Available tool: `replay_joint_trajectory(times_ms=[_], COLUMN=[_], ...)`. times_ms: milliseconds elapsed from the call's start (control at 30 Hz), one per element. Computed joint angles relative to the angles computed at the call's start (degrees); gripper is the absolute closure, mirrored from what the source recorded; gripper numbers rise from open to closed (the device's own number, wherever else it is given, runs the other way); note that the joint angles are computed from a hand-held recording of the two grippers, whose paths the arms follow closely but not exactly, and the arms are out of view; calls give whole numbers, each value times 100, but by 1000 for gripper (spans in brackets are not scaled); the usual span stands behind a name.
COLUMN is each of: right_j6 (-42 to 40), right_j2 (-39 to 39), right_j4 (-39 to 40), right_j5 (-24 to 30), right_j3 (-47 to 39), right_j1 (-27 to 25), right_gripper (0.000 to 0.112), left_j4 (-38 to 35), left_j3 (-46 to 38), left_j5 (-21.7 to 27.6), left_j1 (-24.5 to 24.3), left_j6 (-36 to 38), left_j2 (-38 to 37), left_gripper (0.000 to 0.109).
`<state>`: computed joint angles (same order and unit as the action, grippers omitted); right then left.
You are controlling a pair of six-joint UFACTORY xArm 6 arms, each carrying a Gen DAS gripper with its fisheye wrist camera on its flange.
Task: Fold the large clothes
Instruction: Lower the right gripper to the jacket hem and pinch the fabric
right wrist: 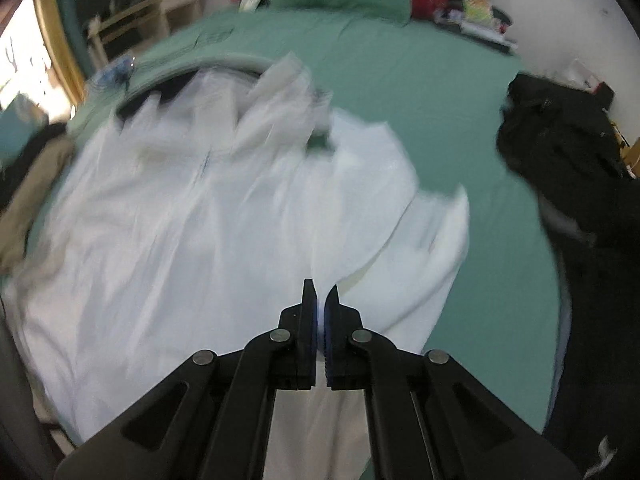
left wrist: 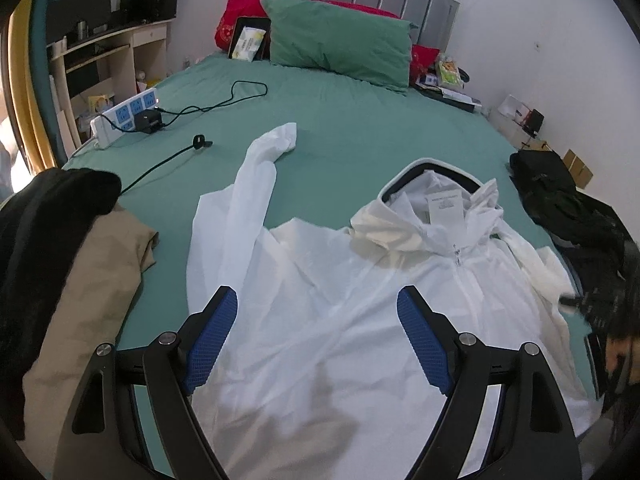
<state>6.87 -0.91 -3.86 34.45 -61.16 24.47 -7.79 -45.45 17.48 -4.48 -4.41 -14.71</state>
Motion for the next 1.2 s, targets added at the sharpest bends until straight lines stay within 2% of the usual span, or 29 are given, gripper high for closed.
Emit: replay_joint_trajectory(times_ms=[133,167,200,233,267,300,400,567,633,700,767,800,833,867,900,1000,1100,1200], right_j6=[107,117,117,158,180,229,404,812,966,854,918,910,870,722,614,657,1373,1945], right_j2=[-159,-192,-196,-201,-179,-111,239,1593,2064,2470,2823,2955,3120,3286,3351,3242,2741,2216], right_j4=[-11,19,47,65,72,10,-324,-800,-695,-445,-488,-466,-401,-229,-100,-289,-1722,-2399], right_j5=[424,395,363,285,184,74,-82,-126,-115,-137,-71,-75,-104,-29,47,-137,-256,-549], right_j3=[305,329,313,281,226,118,-333,-1808,-2314,-2735,-3128,-3268,-3440,-3648,-3742,-3626,-3319,-3008], right_j1=[190,196,182,161,130,96,63,-172,-252,-307,-334,-347,-369,-391,-405,-395,-230,-67], right_gripper=[108,101,84,73,53,44,44,44,44,44,44,50,58,90,110,111,111,111], left_j4=[-253,-396,-487,-549,-540,-542,-552,-800,-1285,-1472,-1625,-1542,-1454,-1460,-1538,-1649,-1533,-1678], left_j3=[99,91,91,61,27,-53,-239,-661,-796,-835,-906,-955,-996,-1059,-1089,-1187,-1117,-1093], left_j5=[104,110,103,91,73,63,-38,-284,-395,-464,-305,-203,-133,-52,-15,37,-106,-88], left_j1=[104,148,175,225,256,298,330,381,371,366,391,411,427,448,457,492,484,524], left_j6=[356,520,626,710,719,783,1053,1399,1760,1872,2088,2092,2050,2075,2139,2239,2172,2297], left_j2=[-45,-6,21,97,169,302,581,1153,1370,1485,1602,1652,1681,1708,1716,1670,1535,1393], left_gripper=[24,24,24,24,24,24,24,24,24,24,24,24,24,24,24,24,24,24])
